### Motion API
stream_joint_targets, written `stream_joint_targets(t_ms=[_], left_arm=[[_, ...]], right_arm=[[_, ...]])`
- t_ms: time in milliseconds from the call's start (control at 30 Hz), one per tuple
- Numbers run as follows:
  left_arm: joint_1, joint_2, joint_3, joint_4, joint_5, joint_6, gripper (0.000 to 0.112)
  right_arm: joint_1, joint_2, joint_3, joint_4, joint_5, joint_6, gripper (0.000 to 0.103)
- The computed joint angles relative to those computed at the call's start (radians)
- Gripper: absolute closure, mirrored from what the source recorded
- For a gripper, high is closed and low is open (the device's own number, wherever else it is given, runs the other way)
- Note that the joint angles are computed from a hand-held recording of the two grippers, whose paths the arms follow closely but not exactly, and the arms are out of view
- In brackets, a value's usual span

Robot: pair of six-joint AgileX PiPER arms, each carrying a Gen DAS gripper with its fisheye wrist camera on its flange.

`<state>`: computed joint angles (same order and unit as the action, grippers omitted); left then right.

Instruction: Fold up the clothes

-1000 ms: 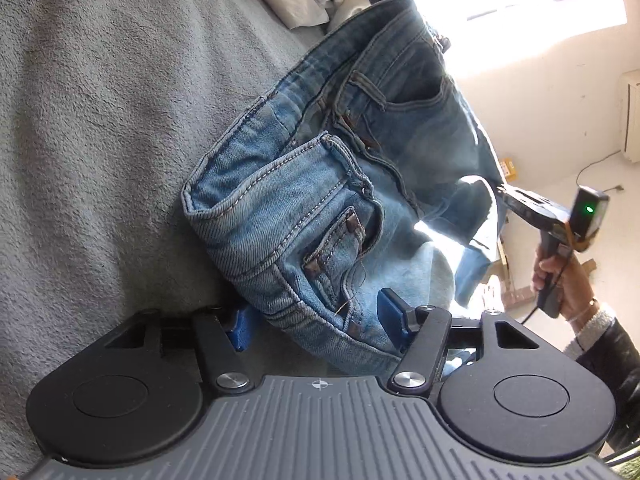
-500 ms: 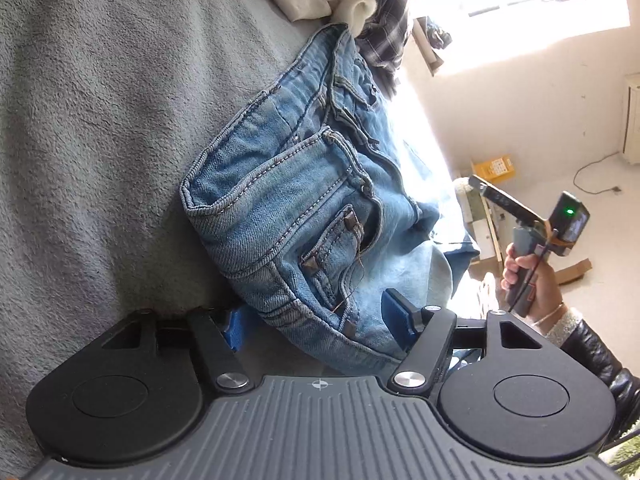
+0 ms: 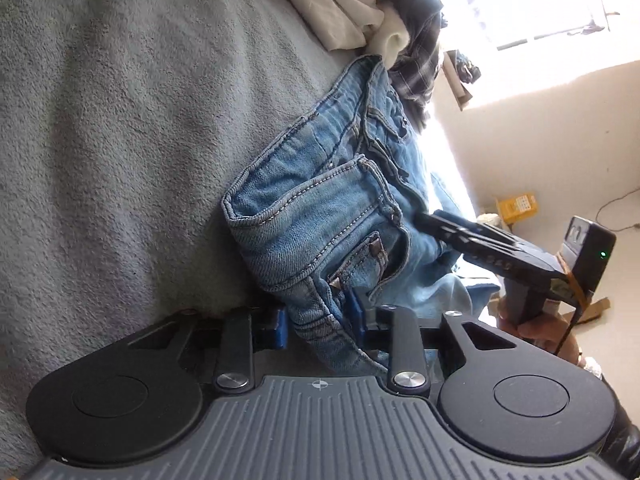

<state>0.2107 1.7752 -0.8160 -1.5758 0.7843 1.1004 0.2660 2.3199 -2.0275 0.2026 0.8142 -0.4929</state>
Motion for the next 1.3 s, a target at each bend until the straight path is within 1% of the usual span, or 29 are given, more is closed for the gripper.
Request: stream_joint_targets(t_ms=[33,67,133,167,300,367,433,467,533,600,667,733,800,867,933,967,1000,1067,1200,1300], left_arm=[[-0.016,-0.028,0.014,-0.024,-0.037,0.032,0.098],[-0.020,-0.051,0.027,-0.047,-0.045,0.061,0.099],[-0.009,-0.095,0.043,-0.057,-0.043,0.101,0.100],[0.007,-0.114,0.045,-0.034,-0.031,0.100,0.100],[0.101,-0.167,0.034,0.081,0.044,0.033,0.100],[0.147,-0.190,0.035,0.138,0.073,0.001,0.100],[0.187,-0.201,0.035,0.208,0.091,-0.048,0.100],[0.195,-0.193,0.036,0.233,0.090,-0.062,0.100],[0.205,-0.170,0.037,0.277,0.083,-0.085,0.099],[0.198,-0.138,0.027,0.320,0.063,-0.116,0.094],[0.199,-0.109,0.006,0.346,0.069,-0.144,0.090],[0.213,-0.108,-0.017,0.380,0.091,-0.156,0.083],[0.234,-0.134,-0.035,0.418,0.107,-0.153,0.081],[0.262,-0.164,-0.053,0.451,0.124,-0.148,0.081],[0.289,-0.197,-0.061,0.449,0.133,-0.130,0.081],[0.290,-0.206,-0.067,0.436,0.133,-0.123,0.081],[0.287,-0.206,-0.072,0.414,0.139,-0.113,0.081],[0.256,-0.181,-0.090,0.355,0.163,-0.085,0.081],[0.114,-0.099,-0.135,0.305,0.099,-0.103,0.081],[0.063,-0.044,-0.147,0.300,0.036,-0.157,0.081]], right_arm=[[0.010,-0.003,0.026,-0.014,-0.033,0.027,0.057],[0.018,-0.019,0.060,-0.027,-0.066,0.048,0.058],[0.027,-0.066,0.143,-0.027,-0.137,0.074,0.064],[0.020,-0.090,0.176,0.008,-0.152,0.061,0.065],[0.018,-0.145,0.236,0.106,-0.151,0.004,0.066],[0.037,-0.168,0.285,0.150,-0.173,-0.040,0.067],[0.067,-0.172,0.328,0.151,-0.218,-0.049,0.067],[0.082,-0.173,0.348,0.149,-0.241,-0.051,0.067],[0.097,-0.154,0.355,0.149,-0.260,-0.021,0.066],[0.107,-0.146,0.371,0.128,-0.293,-0.013,0.064],[0.087,-0.143,0.366,0.185,-0.275,-0.058,0.062],[0.066,-0.149,0.345,0.209,-0.223,-0.088,0.055],[0.052,-0.175,0.358,0.208,-0.213,-0.113,0.052],[0.035,-0.207,0.386,0.238,-0.218,-0.147,0.052],[0.013,-0.240,0.420,0.309,-0.226,-0.190,0.052],[0.000,-0.255,0.441,0.373,-0.232,-0.229,0.052],[-0.014,-0.270,0.461,0.442,-0.236,-0.271,0.052],[-0.025,-0.277,0.476,0.511,-0.238,-0.298,0.052],[-0.015,-0.273,0.481,0.501,-0.258,-0.226,0.052],[-0.020,-0.285,0.506,0.553,-0.269,-0.254,0.051]])
